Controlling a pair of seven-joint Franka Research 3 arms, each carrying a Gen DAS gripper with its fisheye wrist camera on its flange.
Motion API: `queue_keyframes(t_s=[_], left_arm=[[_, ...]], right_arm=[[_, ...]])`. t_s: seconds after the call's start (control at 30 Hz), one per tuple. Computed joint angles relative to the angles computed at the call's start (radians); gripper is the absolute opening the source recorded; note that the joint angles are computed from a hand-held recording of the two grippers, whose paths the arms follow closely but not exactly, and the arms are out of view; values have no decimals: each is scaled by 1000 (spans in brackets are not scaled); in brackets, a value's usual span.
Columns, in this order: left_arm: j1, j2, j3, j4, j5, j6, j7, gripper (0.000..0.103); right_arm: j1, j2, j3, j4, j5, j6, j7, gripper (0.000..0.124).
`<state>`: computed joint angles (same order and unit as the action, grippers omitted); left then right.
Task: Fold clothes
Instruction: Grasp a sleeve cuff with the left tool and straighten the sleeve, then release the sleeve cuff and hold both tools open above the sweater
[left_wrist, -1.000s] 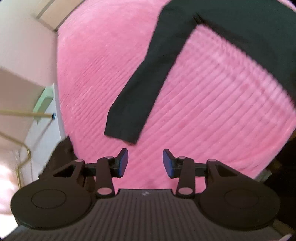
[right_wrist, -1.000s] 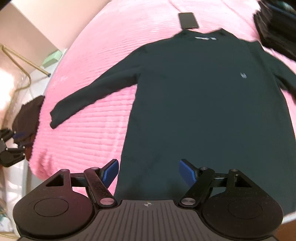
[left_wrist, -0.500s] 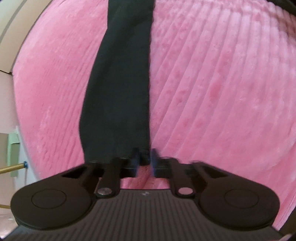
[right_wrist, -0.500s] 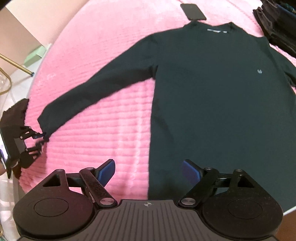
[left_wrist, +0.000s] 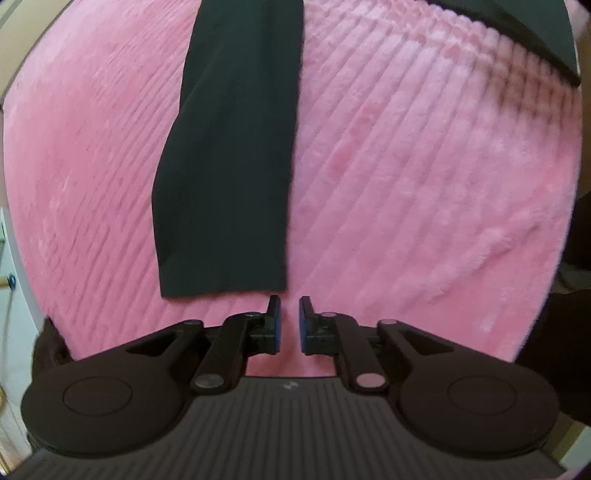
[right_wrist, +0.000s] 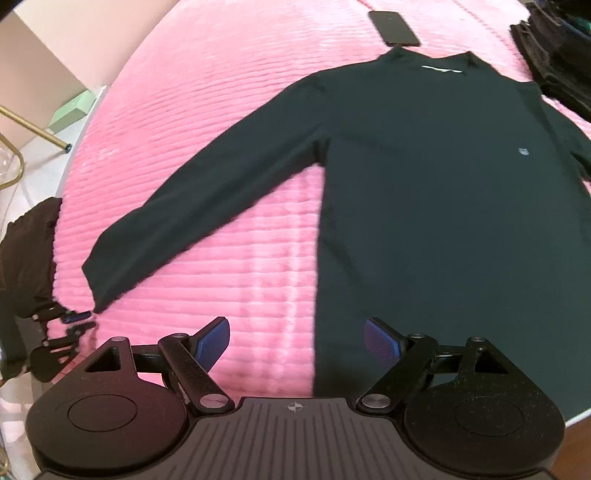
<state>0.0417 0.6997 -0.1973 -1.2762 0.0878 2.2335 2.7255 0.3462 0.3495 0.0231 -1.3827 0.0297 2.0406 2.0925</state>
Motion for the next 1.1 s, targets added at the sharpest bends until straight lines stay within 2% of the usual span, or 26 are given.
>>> queue_keyframes(t_s=[0.17, 0.23, 0.37, 0.43, 0.53, 0.67, 0.73, 0.87, 1.0, 1.1], left_arm=[[-10, -33, 13, 56, -52, -127, -187, 15], [-16, -16, 12, 127, -83, -196, -283, 31], [-26, 8, -9, 239, -126, -283, -378, 43], [-31, 24, -24, 295, -155, -313, -409, 65], [-44, 50, -42, 380, -195, -354, -458, 87], [-77, 87, -51, 492, -209, -398, -487, 95], [-91, 67, -49, 476, -213, -363, -514, 98], [-118, 52, -43, 482, -215, -325, -609, 98], [-140, 0, -35, 426, -205, -286, -720, 98], [-142, -51, -49, 367, -211, -270, -737, 99]], right_arm=[[9, -56, -17, -39, -52, -9, 84, 85], [16, -87, -23, -59, -96, -12, 137, 95], [29, -142, -22, -84, -205, -49, 249, 97], [35, -169, -19, -93, -259, -93, 322, 97], [34, -221, -9, -124, -314, -149, 444, 97], [11, -307, 15, -186, -357, -179, 543, 97], [-6, -345, 27, -214, -372, -190, 559, 97], [-49, -412, 41, -279, -363, -170, 537, 98], [-89, -457, 47, -316, -343, -152, 481, 98], [-112, -482, 54, -343, -335, -143, 436, 98]])
